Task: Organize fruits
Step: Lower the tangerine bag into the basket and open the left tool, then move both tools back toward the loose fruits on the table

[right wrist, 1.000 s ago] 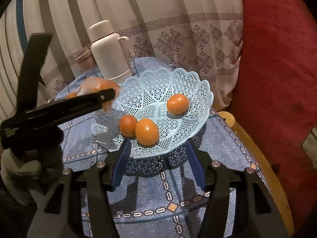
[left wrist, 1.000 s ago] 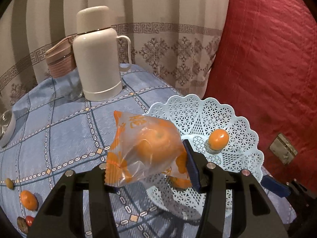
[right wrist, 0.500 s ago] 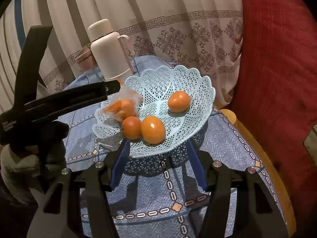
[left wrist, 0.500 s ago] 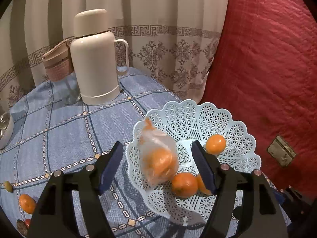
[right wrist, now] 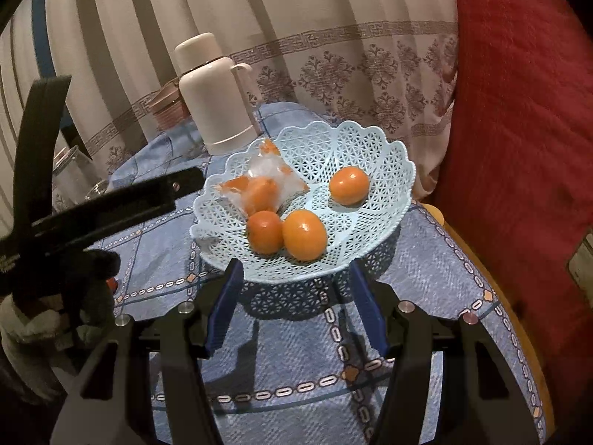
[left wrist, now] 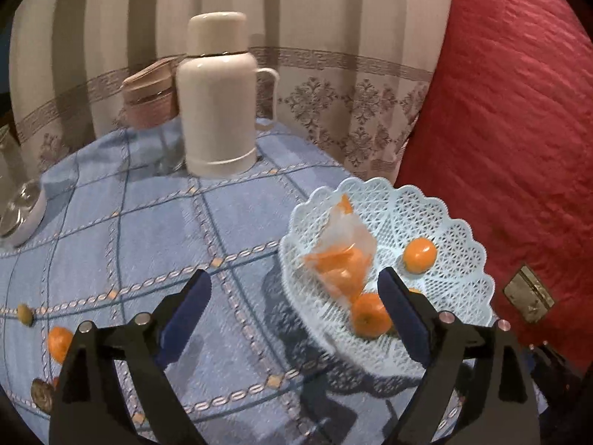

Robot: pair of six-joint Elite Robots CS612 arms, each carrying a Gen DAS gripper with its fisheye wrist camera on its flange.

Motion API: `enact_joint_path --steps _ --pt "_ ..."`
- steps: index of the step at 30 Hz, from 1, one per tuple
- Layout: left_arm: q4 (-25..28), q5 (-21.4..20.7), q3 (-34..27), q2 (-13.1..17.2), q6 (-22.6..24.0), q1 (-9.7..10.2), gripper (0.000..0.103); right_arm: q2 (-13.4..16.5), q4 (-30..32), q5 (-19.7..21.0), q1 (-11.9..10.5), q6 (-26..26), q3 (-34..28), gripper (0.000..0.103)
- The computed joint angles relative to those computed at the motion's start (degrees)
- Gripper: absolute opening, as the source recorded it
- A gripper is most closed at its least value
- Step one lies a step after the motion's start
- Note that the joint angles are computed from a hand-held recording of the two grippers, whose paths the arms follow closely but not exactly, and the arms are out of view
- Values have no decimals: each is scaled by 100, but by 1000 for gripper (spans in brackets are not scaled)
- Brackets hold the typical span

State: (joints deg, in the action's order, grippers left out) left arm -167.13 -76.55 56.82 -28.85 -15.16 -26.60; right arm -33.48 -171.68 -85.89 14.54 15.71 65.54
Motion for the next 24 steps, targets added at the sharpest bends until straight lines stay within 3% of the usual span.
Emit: enact_joint_path --steps 7,14,24 --pt "-262 543 594 -302 -272 1 91 -29 -6 -34 72 -28 49 61" --pt "-557 1011 1158 -584 -237 -7 91 -18 -9 -50 176 -34 17 61" --pt "-1029 1308 1954 -987 -538 109 91 50 170 117 322 -168 -137 62"
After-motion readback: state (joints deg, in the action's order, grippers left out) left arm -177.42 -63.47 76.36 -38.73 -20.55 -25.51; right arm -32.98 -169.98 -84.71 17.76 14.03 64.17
